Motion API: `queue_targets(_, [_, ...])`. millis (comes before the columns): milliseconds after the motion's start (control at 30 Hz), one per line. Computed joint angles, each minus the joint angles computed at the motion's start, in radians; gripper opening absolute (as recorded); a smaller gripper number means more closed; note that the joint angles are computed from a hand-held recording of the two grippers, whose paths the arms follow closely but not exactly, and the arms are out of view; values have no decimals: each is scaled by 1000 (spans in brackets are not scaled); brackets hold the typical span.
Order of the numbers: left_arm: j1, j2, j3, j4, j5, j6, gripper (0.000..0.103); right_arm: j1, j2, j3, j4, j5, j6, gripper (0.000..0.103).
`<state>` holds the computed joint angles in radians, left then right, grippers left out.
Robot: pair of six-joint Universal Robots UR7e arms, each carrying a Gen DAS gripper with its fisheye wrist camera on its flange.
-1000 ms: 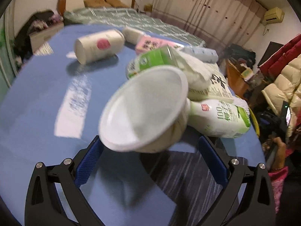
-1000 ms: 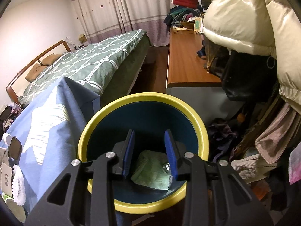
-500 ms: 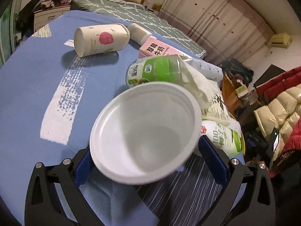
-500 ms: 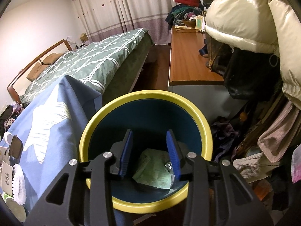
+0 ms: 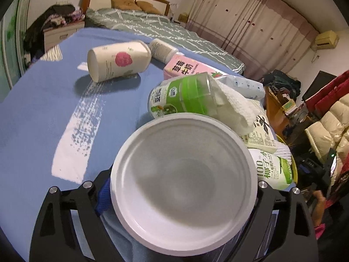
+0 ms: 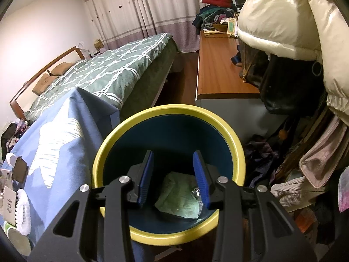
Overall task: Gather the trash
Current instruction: 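Carry the white bowl to the bin and release it with the left tool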
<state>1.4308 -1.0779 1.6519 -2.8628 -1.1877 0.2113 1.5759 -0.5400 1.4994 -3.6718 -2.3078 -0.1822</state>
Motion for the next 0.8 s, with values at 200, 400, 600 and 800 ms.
queue_targets(200, [-39, -39, 38, -44, 46, 74, 87, 14, -23, 52, -49, 34, -18, 37])
queue_targets(400, [-113, -91, 76, -10, 46, 139, 88, 40, -60, 128, -141, 50, -61, 37])
queue_targets(600, [-187, -57, 49, 67, -34, 186, 88, 58, -116, 239, -262, 47, -106, 38])
queue_targets(800, [-275, 77, -29, 147, -91, 224, 88, 45, -174, 369, -369, 51, -118, 40])
